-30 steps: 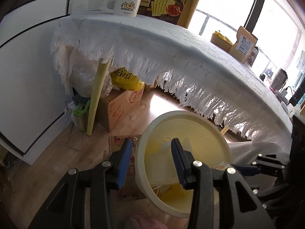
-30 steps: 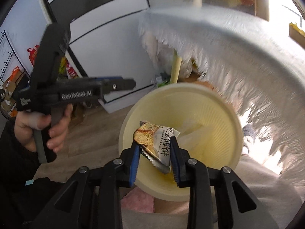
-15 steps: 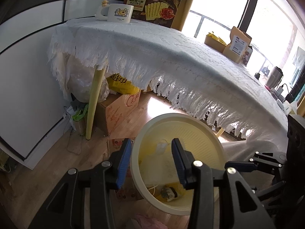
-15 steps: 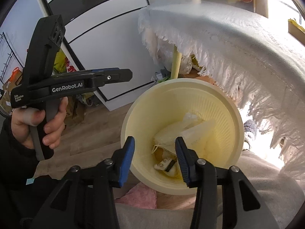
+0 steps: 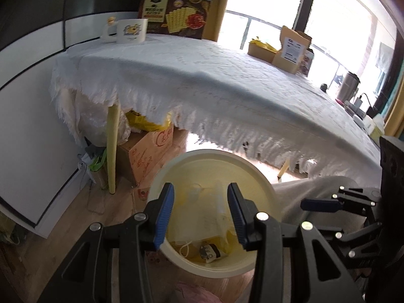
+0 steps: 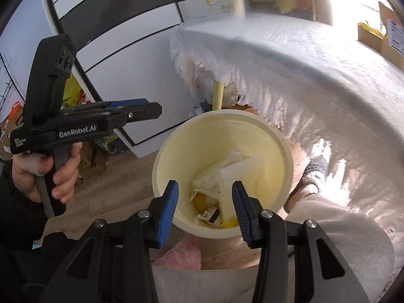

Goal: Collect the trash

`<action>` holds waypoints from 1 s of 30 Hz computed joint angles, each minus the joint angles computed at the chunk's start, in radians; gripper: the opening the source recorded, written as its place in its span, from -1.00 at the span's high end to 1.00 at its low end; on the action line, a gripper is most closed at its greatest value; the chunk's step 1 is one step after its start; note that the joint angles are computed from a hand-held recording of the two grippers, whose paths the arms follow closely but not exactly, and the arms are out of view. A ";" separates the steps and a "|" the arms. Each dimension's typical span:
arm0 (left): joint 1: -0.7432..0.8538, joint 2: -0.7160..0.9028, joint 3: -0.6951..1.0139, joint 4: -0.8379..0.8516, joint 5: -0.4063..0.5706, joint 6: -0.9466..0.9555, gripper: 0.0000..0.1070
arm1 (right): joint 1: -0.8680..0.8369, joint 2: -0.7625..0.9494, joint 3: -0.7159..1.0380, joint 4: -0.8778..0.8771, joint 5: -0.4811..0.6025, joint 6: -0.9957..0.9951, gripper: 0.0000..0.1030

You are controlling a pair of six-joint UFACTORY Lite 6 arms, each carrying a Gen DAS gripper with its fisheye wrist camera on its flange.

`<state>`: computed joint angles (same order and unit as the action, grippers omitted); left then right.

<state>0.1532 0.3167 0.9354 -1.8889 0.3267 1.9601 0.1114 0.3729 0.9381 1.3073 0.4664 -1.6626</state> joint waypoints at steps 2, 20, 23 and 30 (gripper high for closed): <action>-0.025 -0.017 -0.012 -0.008 -0.009 0.004 0.18 | -0.022 -0.029 -0.023 0.006 0.006 -0.014 0.18; -0.259 -0.234 -0.135 -0.286 -0.090 0.252 -0.12 | -0.277 -0.352 -0.206 -0.022 0.104 -0.068 0.18; -0.290 -0.293 -0.158 -0.314 -0.097 0.277 -0.27 | -0.327 -0.414 -0.214 -0.060 0.138 -0.045 0.17; -0.372 -0.424 -0.185 -0.435 -0.148 0.373 -0.38 | -0.450 -0.590 -0.245 -0.110 0.235 -0.011 0.03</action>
<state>-0.2190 -0.1068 0.7505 -2.3235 0.1785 2.3328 -0.3383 -0.2172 0.6933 1.1976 0.7017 -1.6735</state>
